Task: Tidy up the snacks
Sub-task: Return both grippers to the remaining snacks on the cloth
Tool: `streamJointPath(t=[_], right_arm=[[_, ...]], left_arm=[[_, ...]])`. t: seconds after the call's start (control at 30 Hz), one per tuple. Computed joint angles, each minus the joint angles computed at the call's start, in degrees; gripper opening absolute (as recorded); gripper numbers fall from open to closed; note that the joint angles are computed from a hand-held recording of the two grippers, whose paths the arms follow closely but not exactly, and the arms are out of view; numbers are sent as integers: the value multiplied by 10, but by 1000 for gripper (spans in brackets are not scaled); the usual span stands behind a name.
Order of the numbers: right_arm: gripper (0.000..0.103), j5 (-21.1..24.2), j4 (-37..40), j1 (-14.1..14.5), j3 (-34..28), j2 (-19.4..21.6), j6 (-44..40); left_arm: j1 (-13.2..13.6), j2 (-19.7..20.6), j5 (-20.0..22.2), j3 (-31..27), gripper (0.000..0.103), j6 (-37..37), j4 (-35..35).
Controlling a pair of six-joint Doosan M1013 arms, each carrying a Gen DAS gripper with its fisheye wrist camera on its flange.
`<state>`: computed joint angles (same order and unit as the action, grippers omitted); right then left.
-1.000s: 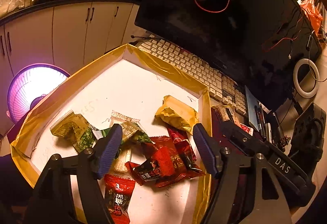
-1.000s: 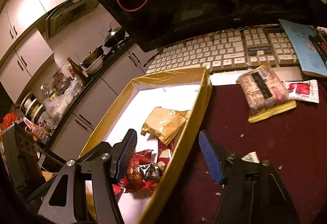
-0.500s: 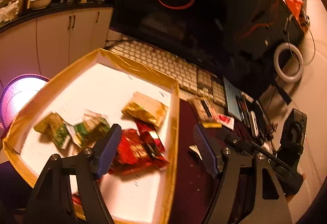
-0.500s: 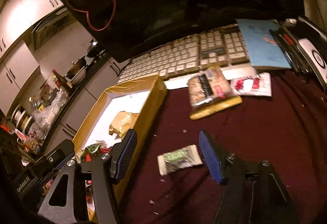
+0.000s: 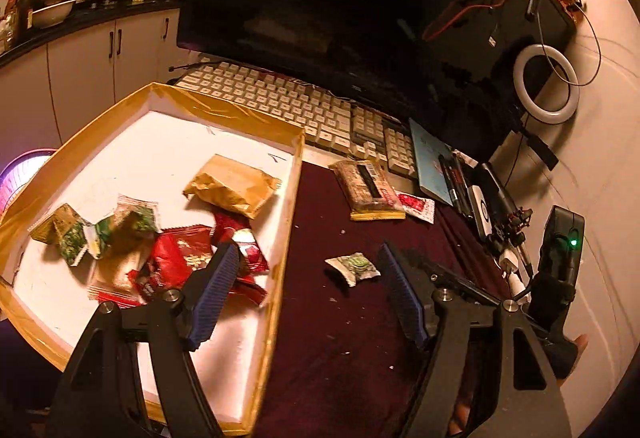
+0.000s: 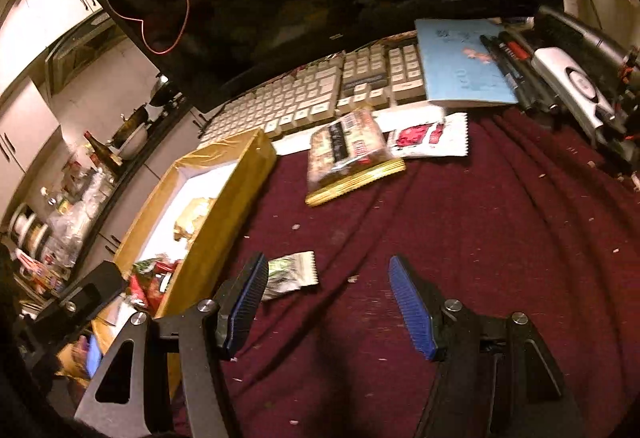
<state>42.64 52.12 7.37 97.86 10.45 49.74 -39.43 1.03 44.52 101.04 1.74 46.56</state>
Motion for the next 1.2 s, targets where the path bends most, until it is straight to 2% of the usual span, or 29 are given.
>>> streamJointPath(t=[0.13,0.27,0.6,0.97,1.2], right_arm=[[66,-22,2,-2,7,-5,-8],[66,-11,5,-5,3,1,-2],[66,-41,-23,9,10,-7,-9],[66,-44,-45,13,7,-6,5],[66,-41,-21,9,9,-5,-8]], left_arm=[[-3,4,-6,-2,72,3,3],[-1,6,-13,-2,72,7,-4],[1,1,-26,2,72,6,-6],[1,1,-28,2,72,14,-12],[1,6,-28,-1,72,26,-21]])
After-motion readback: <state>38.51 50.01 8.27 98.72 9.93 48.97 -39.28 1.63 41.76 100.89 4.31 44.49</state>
